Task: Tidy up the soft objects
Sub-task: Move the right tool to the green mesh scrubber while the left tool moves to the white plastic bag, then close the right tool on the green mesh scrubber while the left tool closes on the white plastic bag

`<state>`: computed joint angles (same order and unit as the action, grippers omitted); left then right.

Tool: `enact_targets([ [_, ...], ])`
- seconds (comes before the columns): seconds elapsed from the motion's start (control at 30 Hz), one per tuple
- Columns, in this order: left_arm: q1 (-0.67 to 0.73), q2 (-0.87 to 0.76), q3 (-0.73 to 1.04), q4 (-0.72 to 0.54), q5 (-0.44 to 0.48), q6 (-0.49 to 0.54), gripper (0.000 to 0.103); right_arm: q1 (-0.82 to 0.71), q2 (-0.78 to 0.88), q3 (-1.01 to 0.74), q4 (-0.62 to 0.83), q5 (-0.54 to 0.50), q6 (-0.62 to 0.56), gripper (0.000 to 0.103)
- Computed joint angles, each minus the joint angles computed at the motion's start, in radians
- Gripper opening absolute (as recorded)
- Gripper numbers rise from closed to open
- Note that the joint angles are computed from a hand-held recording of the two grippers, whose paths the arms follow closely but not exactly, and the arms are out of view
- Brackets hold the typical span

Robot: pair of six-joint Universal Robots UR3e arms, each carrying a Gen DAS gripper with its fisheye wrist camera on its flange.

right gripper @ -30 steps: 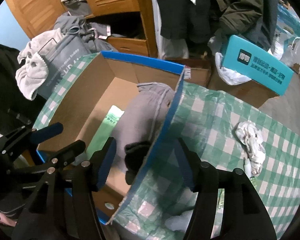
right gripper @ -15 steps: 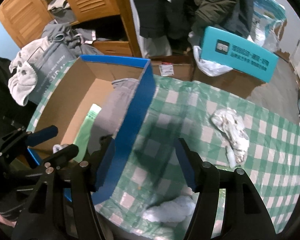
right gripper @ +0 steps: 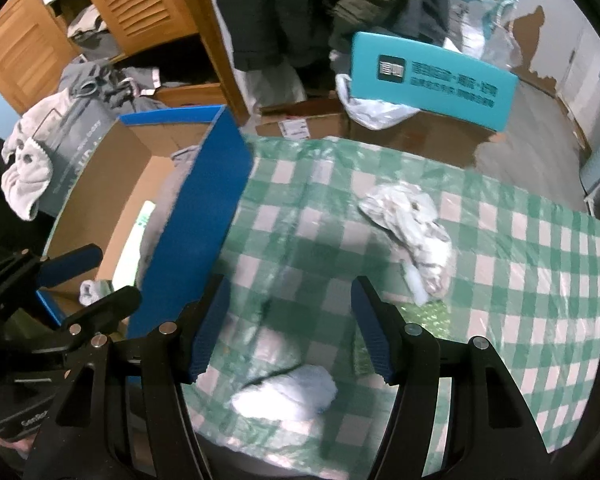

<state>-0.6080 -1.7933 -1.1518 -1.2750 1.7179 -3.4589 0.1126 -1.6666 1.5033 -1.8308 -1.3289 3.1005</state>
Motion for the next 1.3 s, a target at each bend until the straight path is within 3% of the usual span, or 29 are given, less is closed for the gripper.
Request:
enact_targets([
  [0.63,-0.099,-0.24,0.262,-0.079,-0.015,-0.019,0.053,-0.244,-0.165,0.208,0.04,0.02,-0.121,0.068],
  [1.3,-0.086,-0.381,0.308,-0.07,-0.098,-0.024,0.053,-0.259,-0.065,0.347,-0.066,-0.042,-0.14,0.069],
])
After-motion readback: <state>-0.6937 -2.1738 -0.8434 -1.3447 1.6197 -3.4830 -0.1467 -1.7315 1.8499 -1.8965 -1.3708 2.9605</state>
